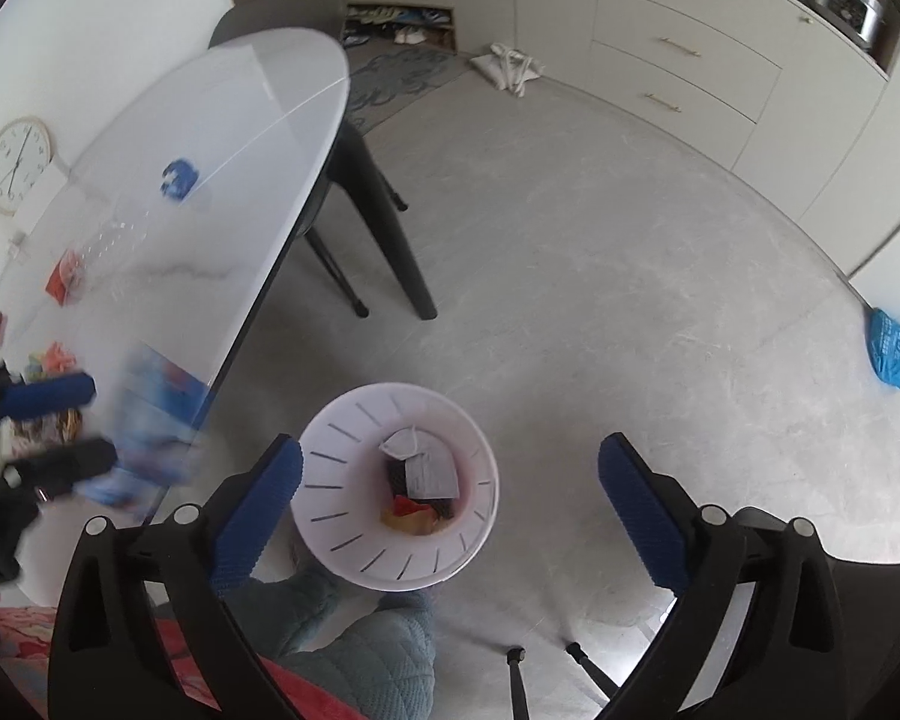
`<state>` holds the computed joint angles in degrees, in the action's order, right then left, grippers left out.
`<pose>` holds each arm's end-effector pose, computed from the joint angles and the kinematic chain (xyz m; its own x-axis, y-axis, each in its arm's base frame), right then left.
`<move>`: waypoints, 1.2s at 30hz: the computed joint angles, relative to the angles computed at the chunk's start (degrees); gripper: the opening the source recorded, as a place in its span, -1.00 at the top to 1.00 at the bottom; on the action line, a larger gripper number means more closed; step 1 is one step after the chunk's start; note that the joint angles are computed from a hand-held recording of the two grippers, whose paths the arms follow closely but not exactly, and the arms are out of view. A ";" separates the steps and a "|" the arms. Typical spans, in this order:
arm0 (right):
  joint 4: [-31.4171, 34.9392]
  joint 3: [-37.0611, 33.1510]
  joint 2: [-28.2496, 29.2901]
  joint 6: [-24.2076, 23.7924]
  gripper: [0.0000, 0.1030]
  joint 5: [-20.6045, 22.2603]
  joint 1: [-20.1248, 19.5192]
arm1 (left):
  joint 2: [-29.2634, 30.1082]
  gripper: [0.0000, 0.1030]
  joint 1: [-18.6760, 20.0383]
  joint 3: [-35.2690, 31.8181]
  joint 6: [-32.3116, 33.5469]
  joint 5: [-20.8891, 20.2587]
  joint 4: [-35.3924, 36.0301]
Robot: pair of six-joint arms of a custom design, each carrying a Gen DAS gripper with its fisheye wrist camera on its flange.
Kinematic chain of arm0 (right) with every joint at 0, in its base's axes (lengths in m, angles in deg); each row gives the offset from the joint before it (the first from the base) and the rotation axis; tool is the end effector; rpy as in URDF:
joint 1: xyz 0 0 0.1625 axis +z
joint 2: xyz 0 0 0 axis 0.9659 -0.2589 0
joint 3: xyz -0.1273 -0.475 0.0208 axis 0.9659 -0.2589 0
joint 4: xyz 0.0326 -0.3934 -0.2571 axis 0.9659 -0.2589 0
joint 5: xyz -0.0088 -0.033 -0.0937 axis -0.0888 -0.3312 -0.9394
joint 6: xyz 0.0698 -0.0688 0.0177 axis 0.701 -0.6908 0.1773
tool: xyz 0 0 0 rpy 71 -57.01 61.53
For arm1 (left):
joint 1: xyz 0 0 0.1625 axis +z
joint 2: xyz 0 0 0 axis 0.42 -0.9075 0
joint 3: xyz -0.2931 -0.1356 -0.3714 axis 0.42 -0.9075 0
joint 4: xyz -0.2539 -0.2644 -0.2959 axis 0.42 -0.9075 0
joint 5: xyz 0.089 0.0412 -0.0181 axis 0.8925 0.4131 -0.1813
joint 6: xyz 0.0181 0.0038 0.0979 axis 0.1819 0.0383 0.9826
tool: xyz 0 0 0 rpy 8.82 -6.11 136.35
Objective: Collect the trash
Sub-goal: 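Drop the tissue box and cardboard piece into the white bin with both grippers, then grasp the clear snack wrapper with the left gripper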
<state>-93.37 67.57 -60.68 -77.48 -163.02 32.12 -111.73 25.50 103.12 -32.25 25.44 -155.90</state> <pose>0.2633 -0.6277 0.2589 -0.7589 -0.0642 0.6480 -0.3044 0.9147 -0.2658 -0.3077 -0.6528 0.2620 -0.7555 0.4532 -0.4732 0.5119 0.8590 0.0054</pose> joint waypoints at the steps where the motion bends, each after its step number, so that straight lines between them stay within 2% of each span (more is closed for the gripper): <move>1: 0.02 0.01 -0.45 0.31 -0.92 0.22 -0.13 | 0.08 -0.45 -0.28 0.28 -0.43 0.35 -0.12; 6: -0.87 -0.14 -1.50 0.63 -0.95 1.40 -0.38 | -0.97 -0.80 -0.78 1.62 -1.26 1.76 -2.38; 9: -0.93 -0.68 -1.28 0.14 -0.95 1.58 -0.09 | -1.65 -0.85 -0.77 1.96 -1.71 2.53 -4.08; 18: -0.17 -3.52 1.73 -1.78 -0.95 4.12 2.48 | -5.61 -0.85 0.44 2.82 -5.49 8.30 -5.79; 25: 3.03 -9.44 8.64 -6.00 -0.95 9.11 5.51 | -11.26 -0.85 1.77 4.67 -9.17 16.57 -4.30; 30: 6.60 -14.32 14.50 -9.29 -0.95 12.93 7.88 | -16.33 -0.85 3.44 6.23 -14.01 22.04 -0.78; 36: 12.51 -19.68 21.45 -12.83 -0.95 17.30 10.41 | -22.69 -0.85 5.96 8.72 -23.22 25.68 5.92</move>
